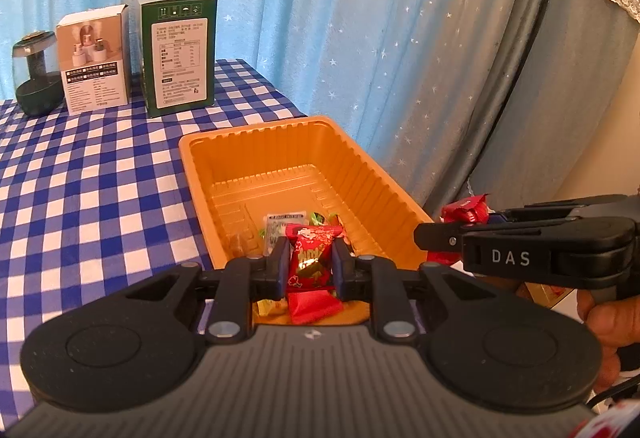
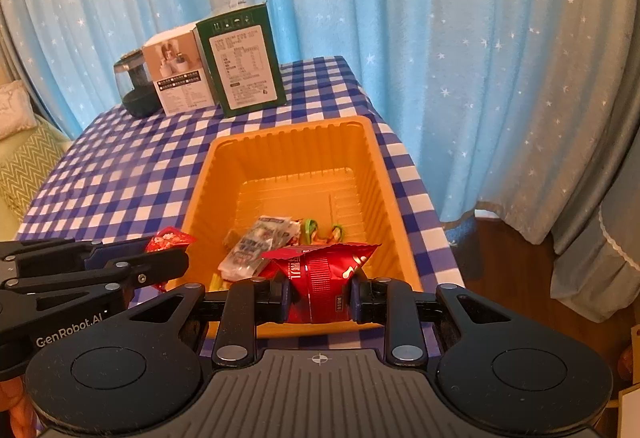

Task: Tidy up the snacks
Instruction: 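Lower both candies into the orange tray and open both tools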

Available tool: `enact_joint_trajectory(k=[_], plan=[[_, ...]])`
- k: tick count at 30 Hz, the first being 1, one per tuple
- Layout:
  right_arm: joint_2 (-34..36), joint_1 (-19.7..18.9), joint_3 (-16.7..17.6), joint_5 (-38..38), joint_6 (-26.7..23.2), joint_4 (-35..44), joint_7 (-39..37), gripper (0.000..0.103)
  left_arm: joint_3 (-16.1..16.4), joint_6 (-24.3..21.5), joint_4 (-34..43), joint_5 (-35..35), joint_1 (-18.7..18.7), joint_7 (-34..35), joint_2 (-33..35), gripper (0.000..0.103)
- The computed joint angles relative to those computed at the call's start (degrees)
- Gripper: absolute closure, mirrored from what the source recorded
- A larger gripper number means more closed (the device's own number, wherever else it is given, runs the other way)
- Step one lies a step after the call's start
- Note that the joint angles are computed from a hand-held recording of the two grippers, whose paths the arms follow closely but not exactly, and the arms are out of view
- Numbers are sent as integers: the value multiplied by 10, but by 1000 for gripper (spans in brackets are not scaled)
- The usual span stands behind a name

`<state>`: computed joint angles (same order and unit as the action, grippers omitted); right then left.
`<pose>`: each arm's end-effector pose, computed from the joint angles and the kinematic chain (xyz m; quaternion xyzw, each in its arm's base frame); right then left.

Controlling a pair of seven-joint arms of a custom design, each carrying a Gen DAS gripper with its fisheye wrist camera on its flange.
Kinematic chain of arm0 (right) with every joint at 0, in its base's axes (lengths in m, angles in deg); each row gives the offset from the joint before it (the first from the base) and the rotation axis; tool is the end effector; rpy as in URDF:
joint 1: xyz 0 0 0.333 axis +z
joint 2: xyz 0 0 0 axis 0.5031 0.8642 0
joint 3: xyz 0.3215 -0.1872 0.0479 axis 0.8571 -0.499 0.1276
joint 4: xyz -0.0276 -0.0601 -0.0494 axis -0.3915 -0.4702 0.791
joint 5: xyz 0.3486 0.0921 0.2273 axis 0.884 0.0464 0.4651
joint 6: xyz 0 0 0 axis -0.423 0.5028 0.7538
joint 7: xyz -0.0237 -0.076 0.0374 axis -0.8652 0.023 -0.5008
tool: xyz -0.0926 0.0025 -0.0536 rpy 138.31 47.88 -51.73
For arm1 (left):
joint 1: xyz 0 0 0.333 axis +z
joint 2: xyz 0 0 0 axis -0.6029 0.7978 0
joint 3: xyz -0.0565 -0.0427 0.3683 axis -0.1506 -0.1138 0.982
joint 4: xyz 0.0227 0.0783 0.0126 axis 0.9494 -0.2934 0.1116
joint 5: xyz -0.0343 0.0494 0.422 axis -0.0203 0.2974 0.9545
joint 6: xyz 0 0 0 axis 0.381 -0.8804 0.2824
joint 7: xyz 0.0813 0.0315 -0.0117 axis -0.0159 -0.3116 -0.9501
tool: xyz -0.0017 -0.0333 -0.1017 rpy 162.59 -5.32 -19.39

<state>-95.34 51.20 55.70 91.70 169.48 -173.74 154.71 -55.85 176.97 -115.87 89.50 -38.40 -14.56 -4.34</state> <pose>0.4912 0.1839 0.5241 -0.7522 0.5414 -0.1240 0.3547 0.4459 -0.2351 0.5093 -0.6460 0.6348 -0.3560 0.2303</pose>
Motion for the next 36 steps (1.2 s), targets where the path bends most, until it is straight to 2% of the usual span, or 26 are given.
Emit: enact_joint_trajectory(k=[6,14,17,20,21,22,23,31,36], plan=[[32,-7,0,-10,-12,32,-8,75,13,12,24,13,7,12,40,84],[82,-17,7,-13,-32,81,-21,75,46,15,62,30,2,30,88,84],[99,-23,13,-27,-33,97,-12,75,63,16,75,16,-10,51,105,84],[113,-26,16,-32,-34,110,-6,75,84,27,83,-45,-32,115,121,83],[117,-27,17,-33,-34,113,-4,75,90,29,84,-72,-39,142,125,82],[119,-27,18,-34,-35,115,-3,75,95,29,85,-104,-47,174,128,75],[121,-28,18,-33,-36,118,-3,75,94,27,87,-104,-46,176,129,67],[121,-30,21,-28,-40,117,-1,75,75,-1,76,61,-10,39,101,64],[117,-30,21,-33,-43,115,5,75,73,-8,48,57,-11,34,76,64]])
